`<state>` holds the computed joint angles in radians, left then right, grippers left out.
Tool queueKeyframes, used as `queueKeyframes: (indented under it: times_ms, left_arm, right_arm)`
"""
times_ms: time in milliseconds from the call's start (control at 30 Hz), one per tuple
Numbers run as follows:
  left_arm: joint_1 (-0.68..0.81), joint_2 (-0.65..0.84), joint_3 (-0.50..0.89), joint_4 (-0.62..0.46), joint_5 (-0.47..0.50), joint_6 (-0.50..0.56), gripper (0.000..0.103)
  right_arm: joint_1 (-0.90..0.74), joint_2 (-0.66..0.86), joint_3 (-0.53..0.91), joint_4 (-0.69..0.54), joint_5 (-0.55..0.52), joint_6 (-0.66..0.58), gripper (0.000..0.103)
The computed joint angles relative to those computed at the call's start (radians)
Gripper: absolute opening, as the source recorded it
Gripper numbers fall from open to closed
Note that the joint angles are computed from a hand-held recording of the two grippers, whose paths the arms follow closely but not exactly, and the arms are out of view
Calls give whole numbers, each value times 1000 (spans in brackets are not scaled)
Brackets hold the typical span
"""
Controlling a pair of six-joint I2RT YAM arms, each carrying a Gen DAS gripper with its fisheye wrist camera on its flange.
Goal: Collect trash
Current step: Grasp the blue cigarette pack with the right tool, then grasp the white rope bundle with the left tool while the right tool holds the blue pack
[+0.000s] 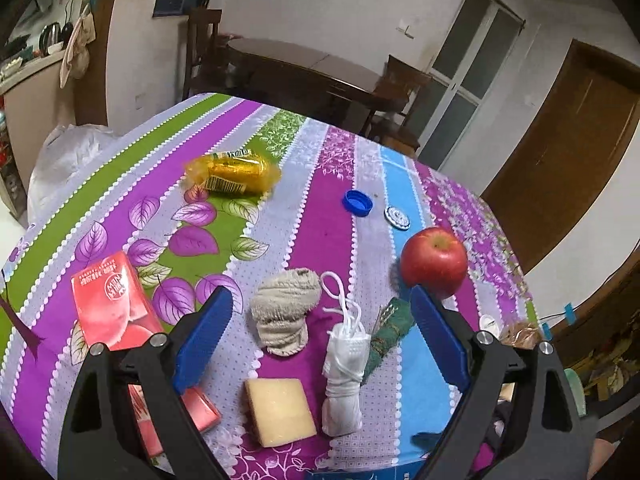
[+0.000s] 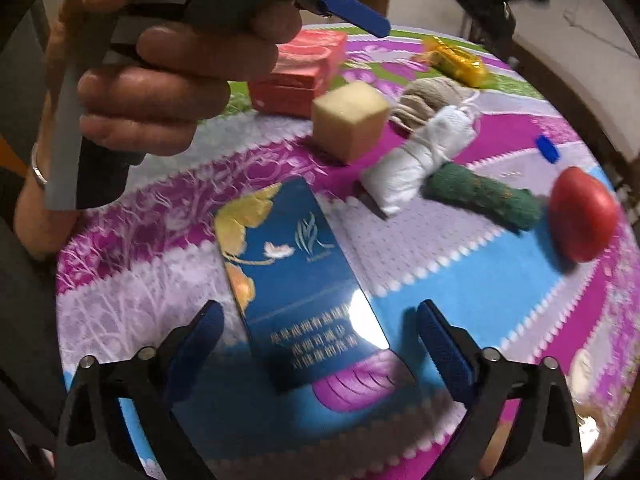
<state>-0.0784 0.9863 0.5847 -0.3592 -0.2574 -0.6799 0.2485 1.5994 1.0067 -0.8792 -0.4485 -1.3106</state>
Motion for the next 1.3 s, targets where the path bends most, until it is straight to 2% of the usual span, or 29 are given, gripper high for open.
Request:
queueKeyframes:
  times_ms: [33,67,167,233,300,333,367,467,600,700,833,933,1000,1100,1200,1300]
  left_arm:
    - [15,-5,-3,0,10,4,87]
    - [29,-9,-3,-3,20,7,87]
    - [96,-24,-6,-8,95,45,87]
    - [103,-38,-8,-12,108,65,87]
    - [67,-49,-1,-20,61,90,87]
    - [31,-46,5,-25,3,93,87]
    - [-23,-32,17,-37,-85,90,85]
    - [-161,17,52,-64,-256,97,74]
    - [-311,-8,35,-115,-298,73,71]
    - [-369,-18,-2,-150,-223,29,67]
    - [-405,32,-29,-164,-218,-33,58]
    - [-424,98,-13,-156,-269,-55,51]
    - [-441,144,25,-186,-293,-74,43]
    - [-488,185,58,-207,-355,-87,43]
    - [-525,254,87,-205,-416,-98,43]
    - [-516,363,132,-234,-451,-165,43]
  right_arm:
    - [-17,-5,0,-7,-21,-4,84]
    - [-20,-6,-14,14,-32,9,71]
    - [-93,-101,-111,38,-59,14,68]
    - [-176,-204,-208,38,-87,7,66]
    - [-291,-288,-305,47,-128,-6,64]
    - [-341,-315,-328,34,-147,-24,64]
    - [-441,-353,-355,-12,-175,-59,63]
    - [-715,-345,-365,-144,-241,-193,61]
    - [-1070,-239,-306,-283,-294,-364,59]
    - [-1254,-143,-220,-346,-346,-410,59]
    - [-1304,-126,-181,-365,-403,-403,59]
    - [-1317,-121,-176,-390,-413,-447,58]
    - [-1309,-128,-185,-394,-420,-453,58]
    - [-1277,-141,-206,-378,-439,-425,58]
    - [-1295,-152,-222,-380,-439,-451,58]
    - [-1306,-143,-218,-392,-431,-483,59]
